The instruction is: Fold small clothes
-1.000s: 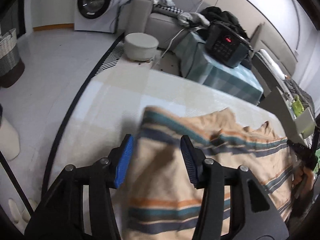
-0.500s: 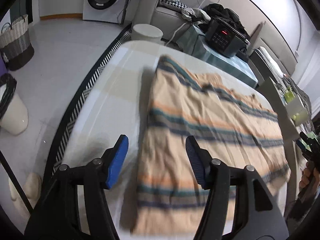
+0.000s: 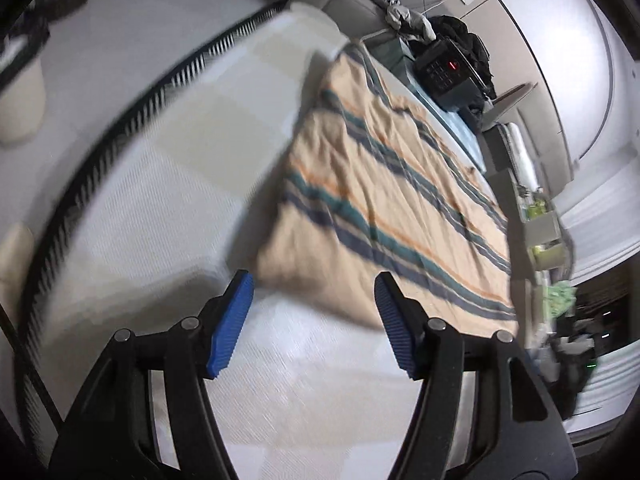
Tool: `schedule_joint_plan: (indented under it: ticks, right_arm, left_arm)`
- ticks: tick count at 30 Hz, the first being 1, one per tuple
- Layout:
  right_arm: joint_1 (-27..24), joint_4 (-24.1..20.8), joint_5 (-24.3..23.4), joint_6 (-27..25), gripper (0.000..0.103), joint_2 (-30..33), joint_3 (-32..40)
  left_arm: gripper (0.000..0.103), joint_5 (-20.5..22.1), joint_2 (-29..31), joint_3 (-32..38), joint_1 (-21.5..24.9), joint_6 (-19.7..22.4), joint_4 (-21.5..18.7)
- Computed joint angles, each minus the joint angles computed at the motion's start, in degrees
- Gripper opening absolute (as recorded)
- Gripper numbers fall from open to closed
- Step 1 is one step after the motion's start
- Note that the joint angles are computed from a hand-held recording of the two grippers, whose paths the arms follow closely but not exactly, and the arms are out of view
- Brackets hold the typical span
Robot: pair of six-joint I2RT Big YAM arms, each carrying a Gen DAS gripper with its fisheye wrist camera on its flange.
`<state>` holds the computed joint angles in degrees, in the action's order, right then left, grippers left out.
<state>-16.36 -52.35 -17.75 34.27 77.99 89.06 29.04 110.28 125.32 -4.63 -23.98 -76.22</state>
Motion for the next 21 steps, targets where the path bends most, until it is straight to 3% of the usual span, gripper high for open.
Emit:
schedule_joint_plan:
  ticks: [4,6,9,11,16,18,20,21]
  right_arm:
    - [-1.55,0.28,-2.03,1.98,0.083,-0.19,-2.53]
    - [-1.97,0.78,-3.32,2.54,0.083,-0.16,-2.88]
    - [-2.48,1.64,-3.88,2.35,0.083,-0.66,-3.64]
    - [-2.92,1.66,-3.95,2.37,0.083,-0.09,-3.40]
    - [-3.97,2.91,-6.36,6.21,0.083,1.75,-3.45]
    - [-3.89,3.42,-6.59,7.03,0.083,3.01,-2.76]
    - [-3.62,3.05,-5.20,7.95,0.081,4.87,-1.32]
    - [-3.57,3.89,-4.92,8.67,0.080,5.19,-1.31]
  left_arm:
    - [0.060,12.60,-0.81,-4.08,0.10,-1.64,2.92]
    - [0.060,14.63,-0.63,-4.89,-0.29,-3.26,4.11]
    - [0.060,12.24,-0.12,-5.03,-1.56,-6.48,6.46]
    - [0.059,10.59,-0.57,-6.40,-2.37,-9.54,10.38]
    - [0.059,6.98,1.38,-4.37,-3.77,-16.02,15.35]
    - [0.048,5.19,2.62,-2.65,-4.08,-17.52,15.57]
    - [0.026,3.62,4.37,-0.29,-4.19,-18.11,14.58]
    - [0.020,3.09,4.74,-0.04,-4.20,-18.63,14.98]
